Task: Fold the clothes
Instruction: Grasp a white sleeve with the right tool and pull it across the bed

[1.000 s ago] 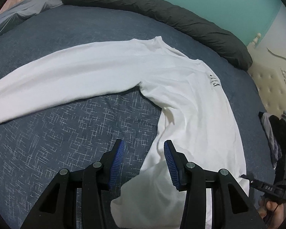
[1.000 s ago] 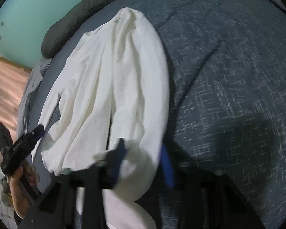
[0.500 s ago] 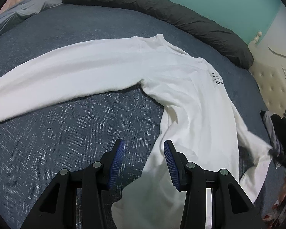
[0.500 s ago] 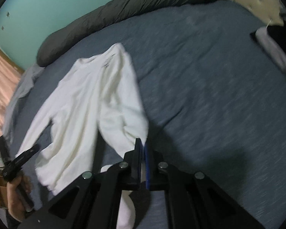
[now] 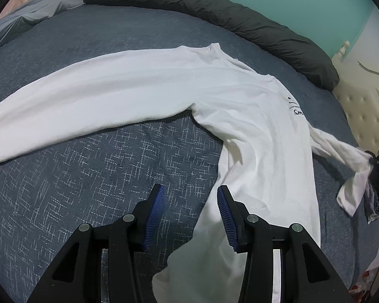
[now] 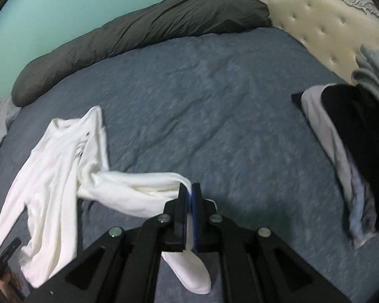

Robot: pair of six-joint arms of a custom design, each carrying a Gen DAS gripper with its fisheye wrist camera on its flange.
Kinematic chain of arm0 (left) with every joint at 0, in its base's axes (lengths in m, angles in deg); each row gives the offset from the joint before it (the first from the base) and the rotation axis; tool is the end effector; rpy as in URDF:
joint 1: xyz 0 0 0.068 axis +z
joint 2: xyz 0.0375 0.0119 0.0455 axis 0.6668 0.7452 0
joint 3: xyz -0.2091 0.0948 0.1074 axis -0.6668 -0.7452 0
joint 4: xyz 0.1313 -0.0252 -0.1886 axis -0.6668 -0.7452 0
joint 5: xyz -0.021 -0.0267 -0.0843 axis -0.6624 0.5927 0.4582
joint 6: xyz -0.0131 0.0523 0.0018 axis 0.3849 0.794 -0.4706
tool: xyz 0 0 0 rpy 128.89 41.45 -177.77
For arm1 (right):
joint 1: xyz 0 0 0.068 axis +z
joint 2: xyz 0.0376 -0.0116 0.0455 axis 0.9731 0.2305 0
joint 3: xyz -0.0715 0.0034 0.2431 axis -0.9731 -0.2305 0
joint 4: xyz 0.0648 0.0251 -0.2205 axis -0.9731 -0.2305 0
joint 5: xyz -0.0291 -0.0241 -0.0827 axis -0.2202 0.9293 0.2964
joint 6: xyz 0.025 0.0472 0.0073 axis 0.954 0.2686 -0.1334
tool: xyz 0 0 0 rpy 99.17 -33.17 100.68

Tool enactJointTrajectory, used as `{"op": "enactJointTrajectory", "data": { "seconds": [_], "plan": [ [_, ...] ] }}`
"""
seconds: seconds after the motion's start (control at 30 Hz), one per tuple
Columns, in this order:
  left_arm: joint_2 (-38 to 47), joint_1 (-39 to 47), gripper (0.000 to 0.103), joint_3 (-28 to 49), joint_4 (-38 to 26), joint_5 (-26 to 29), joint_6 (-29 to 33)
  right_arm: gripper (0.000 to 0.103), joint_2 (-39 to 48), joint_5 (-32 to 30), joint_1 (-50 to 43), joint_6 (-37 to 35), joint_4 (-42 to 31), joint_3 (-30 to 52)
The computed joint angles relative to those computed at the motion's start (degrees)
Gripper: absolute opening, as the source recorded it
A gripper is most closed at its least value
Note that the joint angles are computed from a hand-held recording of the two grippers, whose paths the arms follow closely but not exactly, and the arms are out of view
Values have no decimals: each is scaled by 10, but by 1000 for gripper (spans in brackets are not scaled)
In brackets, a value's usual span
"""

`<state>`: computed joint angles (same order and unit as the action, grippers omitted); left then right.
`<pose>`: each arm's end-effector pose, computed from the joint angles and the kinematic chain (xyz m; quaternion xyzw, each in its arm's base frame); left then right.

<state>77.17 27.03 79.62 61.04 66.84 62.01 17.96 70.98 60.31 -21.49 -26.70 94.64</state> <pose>0.2531 -0.0725 0.0794 -0.0017 0.9479 -0.1572 0.2769 0.3352 -0.0912 0.1992 0.0645 0.9533 0.0373 0.2928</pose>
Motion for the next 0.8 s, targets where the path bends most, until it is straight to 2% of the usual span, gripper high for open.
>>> {"op": "enactJointTrajectory", "data": {
  "seconds": [0.23, 0.37, 0.57, 0.8],
  "plan": [
    [19, 12, 48, 13, 0, 3, 12, 3, 72, 30, -28, 24, -10, 114],
    [26, 32, 48, 18, -2, 26, 26, 3, 120, 47, -30, 31, -12, 151],
    [23, 50, 48, 16, -1, 35, 39, 3, 146, 47, -18, 28, 17, 112],
    [-12, 70, 48, -5, -14, 75, 72, 4, 42, 69, -6, 24, 110, -39]
  ]
}}
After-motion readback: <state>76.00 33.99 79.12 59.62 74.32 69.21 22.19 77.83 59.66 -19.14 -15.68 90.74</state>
